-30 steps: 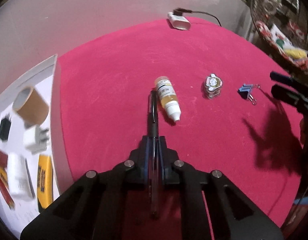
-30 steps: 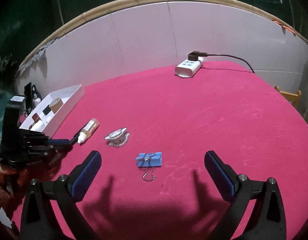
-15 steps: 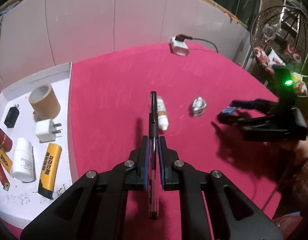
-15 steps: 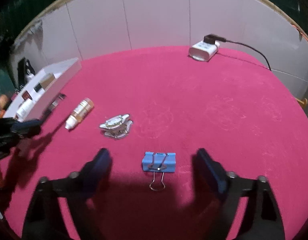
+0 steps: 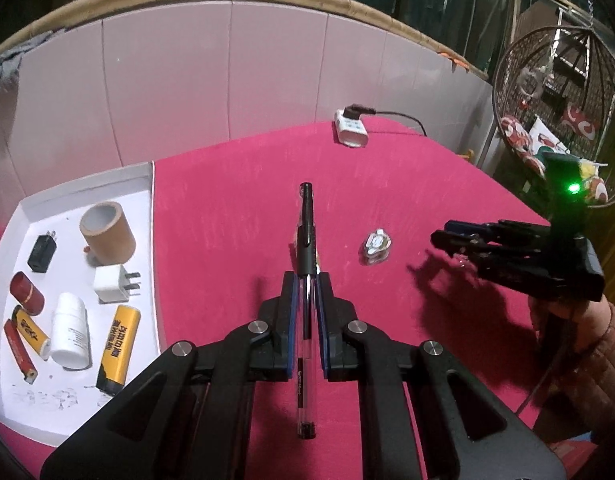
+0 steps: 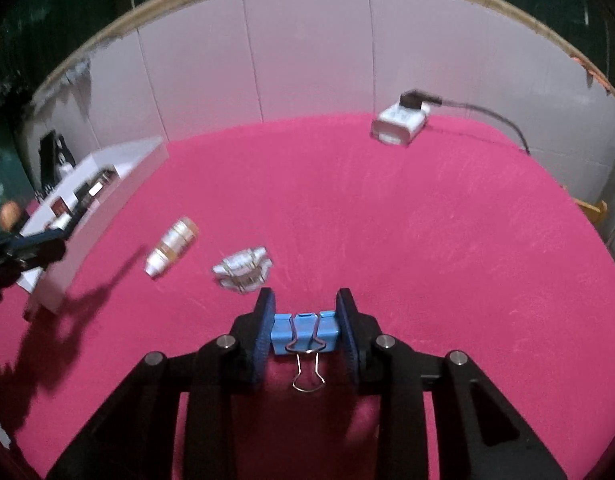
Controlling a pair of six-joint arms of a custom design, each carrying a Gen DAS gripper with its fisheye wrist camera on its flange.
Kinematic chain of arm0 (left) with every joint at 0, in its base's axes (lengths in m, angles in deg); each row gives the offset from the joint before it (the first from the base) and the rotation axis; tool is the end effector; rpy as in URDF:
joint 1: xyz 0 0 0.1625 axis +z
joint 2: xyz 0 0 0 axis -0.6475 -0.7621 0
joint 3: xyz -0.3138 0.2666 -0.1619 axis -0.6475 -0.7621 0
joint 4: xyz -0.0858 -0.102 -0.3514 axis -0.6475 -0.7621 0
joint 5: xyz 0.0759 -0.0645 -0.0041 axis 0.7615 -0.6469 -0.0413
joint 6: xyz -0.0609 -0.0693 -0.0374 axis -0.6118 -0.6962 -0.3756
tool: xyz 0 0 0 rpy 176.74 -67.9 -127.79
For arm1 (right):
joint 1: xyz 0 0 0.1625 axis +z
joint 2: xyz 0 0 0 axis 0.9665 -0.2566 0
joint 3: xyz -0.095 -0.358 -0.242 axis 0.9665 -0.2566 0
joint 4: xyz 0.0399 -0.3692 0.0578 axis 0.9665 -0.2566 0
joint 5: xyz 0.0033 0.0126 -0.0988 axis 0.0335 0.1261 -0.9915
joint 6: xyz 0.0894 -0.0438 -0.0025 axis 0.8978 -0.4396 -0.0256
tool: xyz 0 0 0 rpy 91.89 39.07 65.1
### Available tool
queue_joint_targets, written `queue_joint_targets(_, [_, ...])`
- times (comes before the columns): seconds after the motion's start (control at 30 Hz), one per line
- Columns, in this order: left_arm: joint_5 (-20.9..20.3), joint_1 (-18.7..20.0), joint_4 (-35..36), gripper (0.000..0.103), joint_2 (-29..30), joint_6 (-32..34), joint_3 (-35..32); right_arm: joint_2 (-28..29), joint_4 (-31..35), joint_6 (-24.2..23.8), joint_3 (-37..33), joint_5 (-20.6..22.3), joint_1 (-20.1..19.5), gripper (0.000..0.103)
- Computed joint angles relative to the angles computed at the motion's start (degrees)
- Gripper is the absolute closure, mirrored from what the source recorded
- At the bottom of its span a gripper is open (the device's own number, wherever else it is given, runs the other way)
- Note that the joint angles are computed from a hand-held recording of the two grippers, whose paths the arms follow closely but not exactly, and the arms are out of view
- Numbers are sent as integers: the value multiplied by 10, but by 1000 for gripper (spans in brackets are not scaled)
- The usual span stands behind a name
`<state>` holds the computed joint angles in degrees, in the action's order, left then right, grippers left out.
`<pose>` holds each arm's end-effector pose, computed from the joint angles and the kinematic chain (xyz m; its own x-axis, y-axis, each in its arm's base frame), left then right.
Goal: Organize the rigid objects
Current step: 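Grasp the black pen with the left tool while the right tool grasps the blue binder clip, then carry the pen and binder clip with both tools over the white tray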
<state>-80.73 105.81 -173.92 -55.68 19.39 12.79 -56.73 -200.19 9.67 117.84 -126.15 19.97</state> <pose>-0.1371 -0.7460 0.1505 -0.7414 0.3005 -0.6000 0.6231 0.6403 -0.4492 0.1585 -0.7470 0.0624 -0.7041 -0.2882 0.6489 -0.6092 0.7147 -0.3437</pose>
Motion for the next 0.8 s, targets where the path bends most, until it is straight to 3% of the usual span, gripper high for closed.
queue_joint_targets(0.23, [-1, -9, -34, 95, -9, 9, 18, -15, -32, -14, 26, 44, 20, 72])
queue_joint_targets(0.8, [12, -17, -126, 95, -45, 16, 69, 8, -33, -54, -7, 110, 65, 72])
